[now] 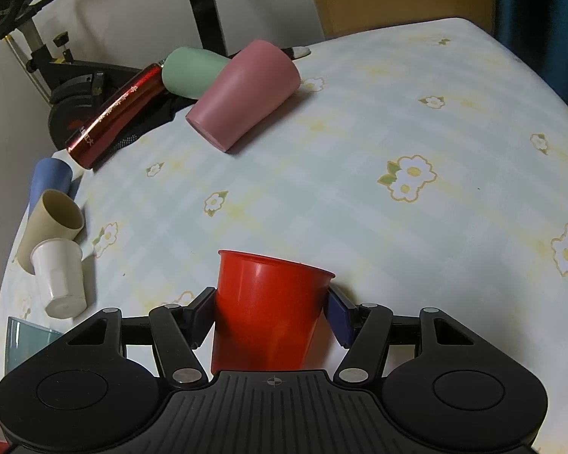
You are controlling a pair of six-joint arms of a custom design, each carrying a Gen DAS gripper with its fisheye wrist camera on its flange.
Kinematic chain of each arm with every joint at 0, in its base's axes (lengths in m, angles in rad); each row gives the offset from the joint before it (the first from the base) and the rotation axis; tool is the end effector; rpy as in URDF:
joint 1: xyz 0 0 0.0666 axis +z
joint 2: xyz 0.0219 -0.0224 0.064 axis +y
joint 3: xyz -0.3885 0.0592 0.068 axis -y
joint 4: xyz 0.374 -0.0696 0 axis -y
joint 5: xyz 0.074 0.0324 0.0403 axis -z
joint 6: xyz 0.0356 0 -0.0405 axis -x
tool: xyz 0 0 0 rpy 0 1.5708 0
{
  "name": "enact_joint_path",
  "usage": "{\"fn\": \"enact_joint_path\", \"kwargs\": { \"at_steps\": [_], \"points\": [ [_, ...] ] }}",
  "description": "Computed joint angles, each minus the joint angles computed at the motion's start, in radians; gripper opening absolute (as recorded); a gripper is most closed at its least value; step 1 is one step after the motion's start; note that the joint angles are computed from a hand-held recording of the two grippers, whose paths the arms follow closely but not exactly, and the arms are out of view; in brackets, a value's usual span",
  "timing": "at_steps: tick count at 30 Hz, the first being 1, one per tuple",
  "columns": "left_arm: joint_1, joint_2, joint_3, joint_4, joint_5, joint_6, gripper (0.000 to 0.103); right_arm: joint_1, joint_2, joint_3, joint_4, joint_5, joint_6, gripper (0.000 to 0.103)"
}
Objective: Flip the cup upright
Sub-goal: 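Lift the red cup with the right gripper, set it down upright, open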
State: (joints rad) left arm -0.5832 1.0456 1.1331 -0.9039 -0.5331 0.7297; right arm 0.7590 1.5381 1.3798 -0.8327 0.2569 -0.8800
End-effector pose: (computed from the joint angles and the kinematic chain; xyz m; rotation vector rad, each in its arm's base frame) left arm 0.2852 -0.1670 0.4571 -0.4050 2.2131 -0.0570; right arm 0.3734 0.3412 0.3713 0.2517 2.5335 0.3303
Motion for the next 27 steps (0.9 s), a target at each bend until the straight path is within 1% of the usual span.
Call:
{"fn": "enact_joint_path", "kwargs": {
  "at_steps": [4,8,12,14,17,19,21,27],
  "points": [
    [-0.001,-0.004,-0.005,0.006,0.019,0.005,0.084,0.012,-0.017,-0.006,-0.005,0.013,0.041,0.057],
    [-0.005,-0.003,-0.008,0.010,0.023,0.004,0.084,0.027,-0.030,-0.002,-0.033,0.043,0.140,0.056],
    [-0.010,-0.001,-0.007,0.017,0.030,0.005,0.084,0.036,-0.036,0.007,-0.051,0.111,0.248,0.056],
    [-0.013,0.003,-0.006,0.020,0.032,0.003,0.084,0.032,-0.037,0.008,-0.047,0.146,0.287,0.056],
    [-0.021,0.008,-0.003,0.024,0.035,-0.004,0.084,0.018,-0.041,-0.016,0.010,0.214,0.338,0.056],
    [-0.027,0.014,0.000,0.024,0.033,-0.008,0.084,0.004,-0.037,-0.036,0.055,0.267,0.348,0.056],
    [-0.030,0.015,0.001,0.024,0.034,-0.011,0.084,-0.006,-0.029,-0.044,0.073,0.308,0.342,0.056],
    [-0.030,0.015,-0.001,0.027,0.037,-0.017,0.084,-0.016,-0.038,-0.080,0.102,0.327,0.318,0.055]
  ]
}}
